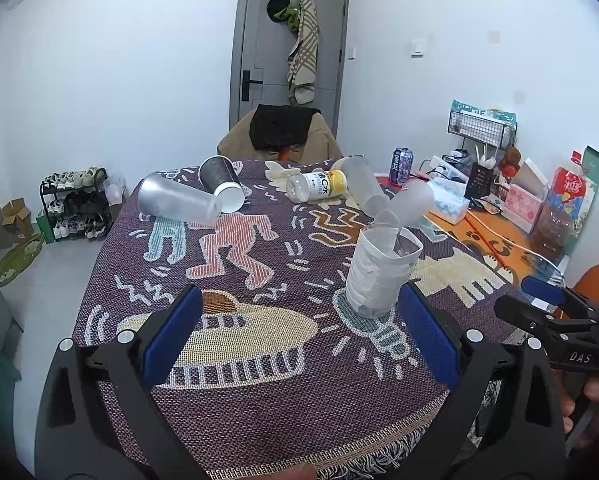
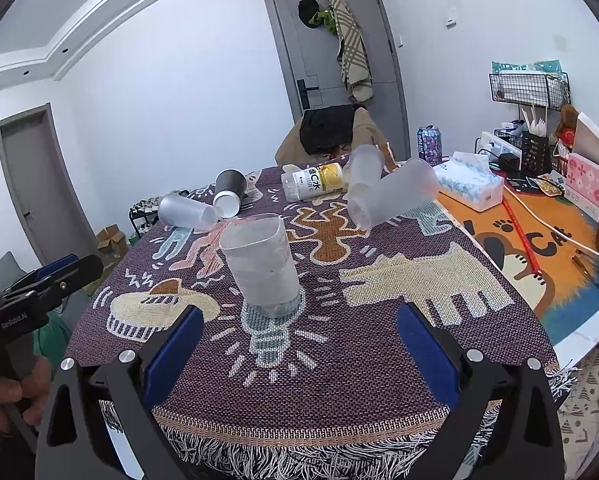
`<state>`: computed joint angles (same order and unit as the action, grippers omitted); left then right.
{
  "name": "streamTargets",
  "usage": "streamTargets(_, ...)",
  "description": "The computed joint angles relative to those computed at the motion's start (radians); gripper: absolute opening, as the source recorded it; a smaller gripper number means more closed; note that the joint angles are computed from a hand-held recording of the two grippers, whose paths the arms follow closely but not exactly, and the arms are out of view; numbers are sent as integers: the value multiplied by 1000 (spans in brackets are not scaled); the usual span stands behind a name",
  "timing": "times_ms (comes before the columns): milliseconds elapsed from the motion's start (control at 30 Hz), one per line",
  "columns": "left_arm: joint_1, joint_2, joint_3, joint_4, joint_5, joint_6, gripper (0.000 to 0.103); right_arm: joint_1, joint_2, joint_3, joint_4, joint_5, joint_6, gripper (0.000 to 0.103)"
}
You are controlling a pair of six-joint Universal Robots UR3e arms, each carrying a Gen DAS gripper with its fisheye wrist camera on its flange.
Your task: Flip cup upright
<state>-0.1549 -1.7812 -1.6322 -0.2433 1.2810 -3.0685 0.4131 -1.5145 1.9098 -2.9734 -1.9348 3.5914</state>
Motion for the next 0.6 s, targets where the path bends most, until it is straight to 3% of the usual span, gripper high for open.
streamTargets(600, 10, 4, -6, -3, -11, -1, 97, -2, 0, 9, -4, 1, 1, 96)
